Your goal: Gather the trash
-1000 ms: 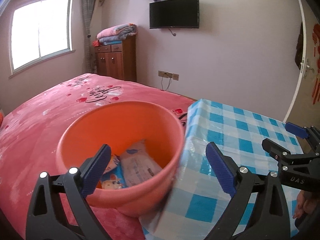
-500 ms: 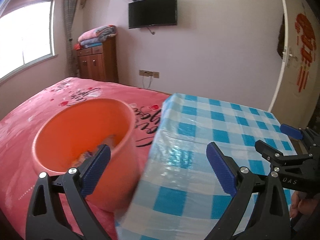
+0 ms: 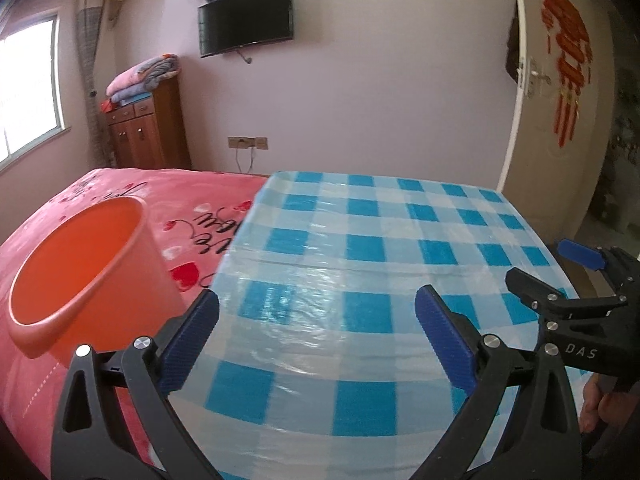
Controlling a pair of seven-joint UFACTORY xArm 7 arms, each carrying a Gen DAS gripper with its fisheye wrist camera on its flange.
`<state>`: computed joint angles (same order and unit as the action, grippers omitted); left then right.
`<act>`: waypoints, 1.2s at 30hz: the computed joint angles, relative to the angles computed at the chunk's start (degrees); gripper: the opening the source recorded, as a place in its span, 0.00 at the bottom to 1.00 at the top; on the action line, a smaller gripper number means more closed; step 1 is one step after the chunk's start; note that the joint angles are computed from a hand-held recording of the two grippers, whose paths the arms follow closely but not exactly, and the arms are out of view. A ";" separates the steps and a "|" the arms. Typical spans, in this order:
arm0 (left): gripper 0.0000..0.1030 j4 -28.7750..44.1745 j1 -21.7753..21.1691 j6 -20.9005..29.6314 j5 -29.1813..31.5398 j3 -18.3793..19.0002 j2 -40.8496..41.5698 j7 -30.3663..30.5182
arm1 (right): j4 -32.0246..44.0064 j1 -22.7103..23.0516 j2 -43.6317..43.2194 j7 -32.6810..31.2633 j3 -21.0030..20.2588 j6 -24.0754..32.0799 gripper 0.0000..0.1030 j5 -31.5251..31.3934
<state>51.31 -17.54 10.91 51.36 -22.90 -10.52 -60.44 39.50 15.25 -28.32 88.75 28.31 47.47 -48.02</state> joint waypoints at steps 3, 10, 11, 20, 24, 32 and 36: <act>0.96 1.47 -1.37 0.93 0.21 -0.89 2.04 0.03 | -3.05 0.88 -3.46 0.59 -0.46 1.08 0.92 2.10; 0.96 4.21 -7.40 3.27 1.66 0.55 6.15 -0.17 | -9.57 2.19 -11.52 0.57 0.28 3.46 0.92 8.83; 0.96 4.45 -8.31 3.72 2.07 0.86 6.48 -0.55 | -10.39 2.45 -12.68 0.54 0.47 3.91 0.92 9.88; 0.96 6.49 -14.90 5.63 3.69 3.50 9.64 -2.33 | -15.46 4.35 -21.41 -0.28 2.43 8.01 0.92 17.13; 0.96 6.77 -16.67 5.69 3.57 4.03 10.31 -2.69 | -16.36 5.64 -24.91 -0.43 3.71 11.10 0.92 19.62; 0.96 6.31 -18.35 5.54 3.22 4.37 9.67 -3.52 | -16.66 8.01 -30.88 -0.11 6.04 17.82 0.92 23.32; 0.96 5.99 -18.15 6.85 5.70 3.60 8.21 -5.92 | -15.85 8.45 -32.14 -0.04 7.33 20.27 0.92 24.12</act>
